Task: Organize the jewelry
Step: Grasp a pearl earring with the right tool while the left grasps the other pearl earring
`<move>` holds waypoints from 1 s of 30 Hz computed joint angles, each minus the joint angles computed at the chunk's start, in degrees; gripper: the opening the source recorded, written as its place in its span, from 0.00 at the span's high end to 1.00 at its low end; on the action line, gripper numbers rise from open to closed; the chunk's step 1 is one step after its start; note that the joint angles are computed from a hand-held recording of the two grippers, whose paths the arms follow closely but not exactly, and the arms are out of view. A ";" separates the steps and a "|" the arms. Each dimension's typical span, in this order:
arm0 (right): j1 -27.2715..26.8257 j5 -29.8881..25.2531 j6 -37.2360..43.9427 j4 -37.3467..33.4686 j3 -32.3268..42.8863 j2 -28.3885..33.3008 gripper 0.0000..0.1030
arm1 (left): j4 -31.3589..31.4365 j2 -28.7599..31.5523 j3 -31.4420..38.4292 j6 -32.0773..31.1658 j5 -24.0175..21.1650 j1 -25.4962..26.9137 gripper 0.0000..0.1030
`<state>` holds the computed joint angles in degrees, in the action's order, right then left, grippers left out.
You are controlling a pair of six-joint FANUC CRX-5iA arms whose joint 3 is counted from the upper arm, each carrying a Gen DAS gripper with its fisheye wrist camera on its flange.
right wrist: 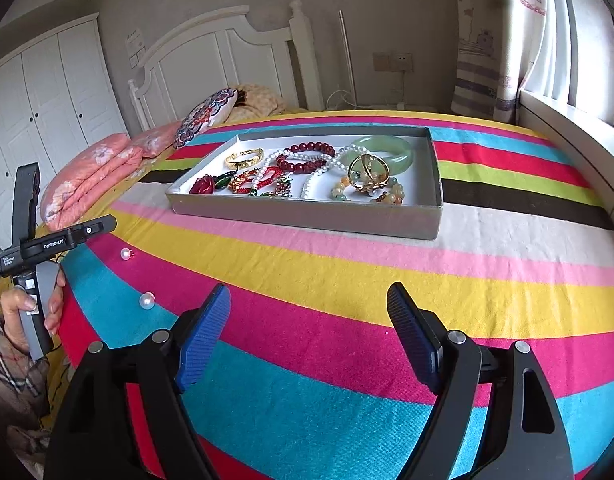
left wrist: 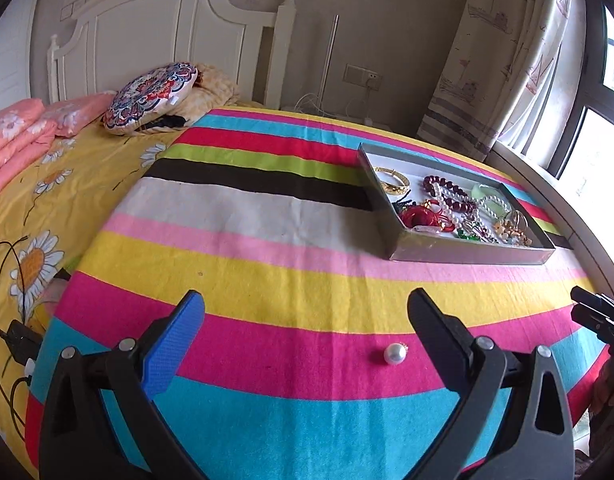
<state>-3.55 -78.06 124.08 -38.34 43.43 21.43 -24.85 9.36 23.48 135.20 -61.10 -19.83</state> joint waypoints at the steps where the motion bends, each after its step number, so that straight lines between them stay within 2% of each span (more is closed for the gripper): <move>1: 0.67 0.56 0.66 1.19 -0.61 -0.40 0.24 | 0.90 0.31 0.17 -0.86 -0.13 0.20 0.02; 7: 3.10 -2.18 6.05 0.20 -2.75 -2.66 0.24 | 0.93 2.60 3.18 -3.52 -3.30 -0.37 0.02; 14: 7.94 -5.34 9.37 2.04 -3.63 -3.55 0.24 | -0.08 2.27 2.79 -3.29 -2.43 -0.85 0.02; 17: 10.09 -4.66 10.56 3.94 -4.94 -4.36 0.25 | -0.62 2.18 2.77 -2.96 -2.39 -1.12 0.02; 20: 11.25 -4.79 11.99 4.34 -5.22 -4.46 0.29 | -0.89 2.18 2.83 -2.99 -2.46 -1.29 0.02; 27: 13.31 -6.29 13.48 6.05 -4.41 -3.41 0.52 | -1.14 2.26 2.98 -2.93 -2.66 -1.38 0.02; 30: 13.31 -6.24 14.29 5.56 -4.74 -3.64 0.57 | -0.92 2.35 3.04 -3.12 -2.79 -1.25 0.02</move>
<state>9.76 -84.30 138.37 -32.77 38.69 17.79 -25.77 11.71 26.52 132.08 -63.89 -21.07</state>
